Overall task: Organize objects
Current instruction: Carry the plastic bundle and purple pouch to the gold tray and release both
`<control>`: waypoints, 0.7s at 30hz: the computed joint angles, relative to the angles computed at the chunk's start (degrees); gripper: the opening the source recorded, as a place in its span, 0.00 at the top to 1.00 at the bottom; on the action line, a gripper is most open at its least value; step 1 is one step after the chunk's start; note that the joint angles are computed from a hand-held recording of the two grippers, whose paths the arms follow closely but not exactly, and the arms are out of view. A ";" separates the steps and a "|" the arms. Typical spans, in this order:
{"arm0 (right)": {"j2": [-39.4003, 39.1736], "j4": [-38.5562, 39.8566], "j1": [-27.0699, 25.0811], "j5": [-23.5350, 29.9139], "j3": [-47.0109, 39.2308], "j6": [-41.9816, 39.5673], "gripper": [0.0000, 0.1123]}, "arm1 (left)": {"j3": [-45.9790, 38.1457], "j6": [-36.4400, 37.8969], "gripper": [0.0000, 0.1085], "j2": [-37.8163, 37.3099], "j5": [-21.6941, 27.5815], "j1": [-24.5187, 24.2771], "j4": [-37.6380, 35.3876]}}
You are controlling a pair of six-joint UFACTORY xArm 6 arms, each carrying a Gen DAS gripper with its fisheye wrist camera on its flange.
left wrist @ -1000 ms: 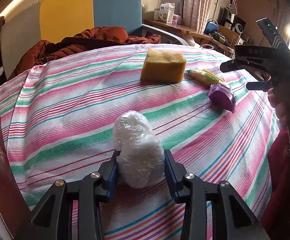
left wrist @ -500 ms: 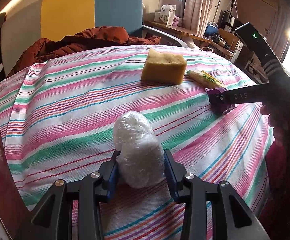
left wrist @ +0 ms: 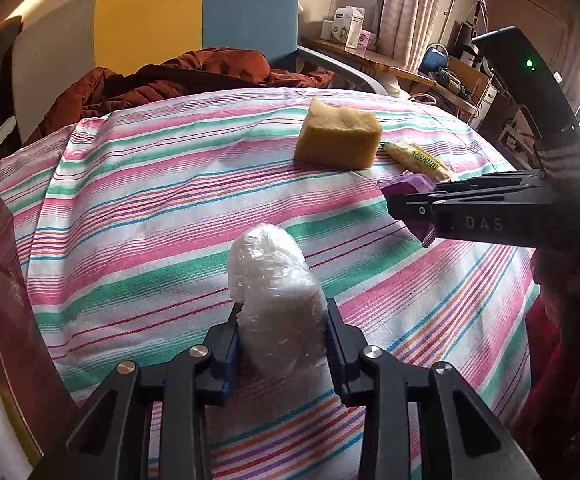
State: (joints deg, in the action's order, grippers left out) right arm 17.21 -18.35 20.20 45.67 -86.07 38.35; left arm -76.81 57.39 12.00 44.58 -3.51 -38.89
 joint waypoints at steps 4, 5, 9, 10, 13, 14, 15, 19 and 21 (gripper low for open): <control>0.07 -0.13 0.81 -0.97 -0.24 -0.70 0.68 | 2.02 1.11 0.67 -2.78 -1.10 0.48 -0.70; 0.01 -0.29 1.04 -1.19 -0.08 -0.87 0.68 | 2.34 1.50 0.67 -3.49 -1.03 0.73 -1.09; -0.42 -0.49 1.73 -2.39 0.44 -1.84 0.68 | 3.85 2.63 0.67 -6.41 -1.94 1.54 -2.18; -0.68 -0.50 1.85 -2.92 0.73 -2.00 0.68 | 4.10 2.78 0.67 -7.02 -2.10 1.71 -2.28; -1.41 -0.32 2.01 -5.34 1.71 -2.69 0.68 | 5.01 3.64 0.67 -9.02 -2.55 2.48 -3.18; -1.64 -0.29 2.07 -6.13 1.99 -2.81 0.68 | 5.23 3.84 0.67 -9.56 -2.81 2.72 -3.43; -1.77 -0.25 2.12 -6.82 2.19 -2.92 0.68 | 5.39 3.87 0.67 -10.09 -2.77 3.03 -3.51; -2.19 0.30 2.32 -8.88 2.85 -3.46 0.68 | 5.77 4.38 0.67 -11.64 -2.65 4.34 -4.26; -2.32 1.02 2.47 -9.60 3.05 -3.97 0.68 | 5.90 4.71 0.67 -12.27 -2.42 5.15 -4.75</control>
State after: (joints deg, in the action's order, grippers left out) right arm 14.89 -17.33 22.67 36.07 -83.02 34.38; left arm -70.91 62.10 -0.26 42.16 1.64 -43.64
